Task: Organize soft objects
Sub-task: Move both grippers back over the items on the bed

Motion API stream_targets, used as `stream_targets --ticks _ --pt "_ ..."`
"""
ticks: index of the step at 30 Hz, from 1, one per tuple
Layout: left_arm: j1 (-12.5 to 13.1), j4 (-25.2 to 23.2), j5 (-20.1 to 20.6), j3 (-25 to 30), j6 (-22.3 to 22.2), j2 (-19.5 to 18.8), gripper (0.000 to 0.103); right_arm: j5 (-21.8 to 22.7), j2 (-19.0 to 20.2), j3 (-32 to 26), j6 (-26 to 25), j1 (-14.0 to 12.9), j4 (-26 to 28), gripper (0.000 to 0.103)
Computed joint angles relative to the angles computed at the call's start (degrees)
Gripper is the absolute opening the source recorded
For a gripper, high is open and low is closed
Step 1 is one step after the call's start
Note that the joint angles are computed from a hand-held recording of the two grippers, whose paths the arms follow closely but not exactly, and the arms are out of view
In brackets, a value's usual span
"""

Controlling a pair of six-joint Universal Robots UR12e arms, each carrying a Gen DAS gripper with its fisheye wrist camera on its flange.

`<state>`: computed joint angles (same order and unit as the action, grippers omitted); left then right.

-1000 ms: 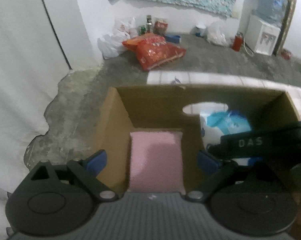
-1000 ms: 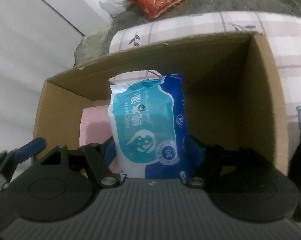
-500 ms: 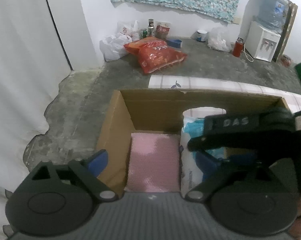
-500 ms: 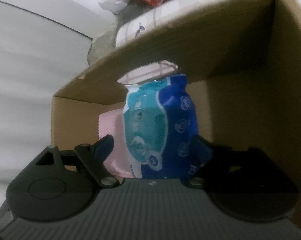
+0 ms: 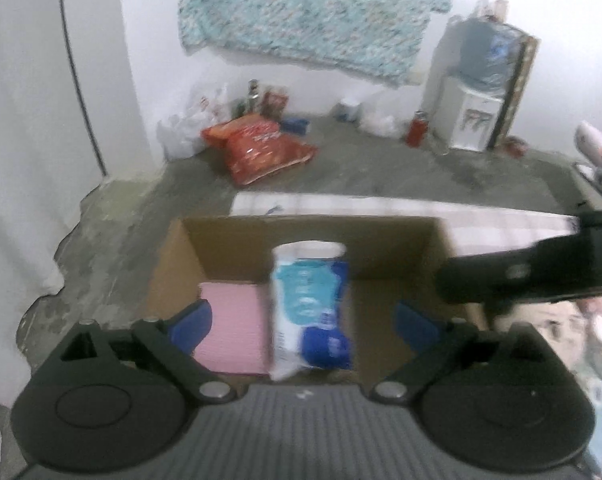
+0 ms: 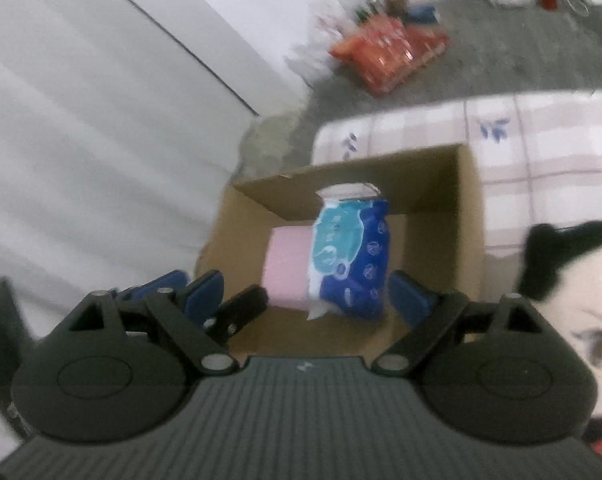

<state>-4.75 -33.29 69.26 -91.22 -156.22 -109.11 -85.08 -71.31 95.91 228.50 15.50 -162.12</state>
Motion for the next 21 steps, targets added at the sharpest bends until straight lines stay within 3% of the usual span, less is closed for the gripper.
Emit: stream_targets --ticks 3,8,12,17,21 --pt "0.17 0.40 -2.81 -2.86 1.68 3.20 0.101 -0.48 -5.23 5.52 -2.33 0.06 -4.05 0.090" --pt "0.66 3.16 -7.86 -8.82 3.81 8.94 0.103 -6.10 -14.91 15.25 -6.87 0.95 -8.42 0.092" --pt "0.64 0.32 -11.71 -12.56 4.93 13.38 0.103 -11.96 -23.53 23.21 -7.73 1.79 -9.54 0.094" --pt "0.00 -3.14 -17.27 -16.93 7.92 17.61 0.103 -22.25 -34.50 32.73 -1.19 3.58 -7.71 0.094" --pt "-2.01 -5.73 -19.09 -19.19 10.29 19.19 0.103 -28.87 -41.05 38.62 6.25 5.43 -5.59 0.094"
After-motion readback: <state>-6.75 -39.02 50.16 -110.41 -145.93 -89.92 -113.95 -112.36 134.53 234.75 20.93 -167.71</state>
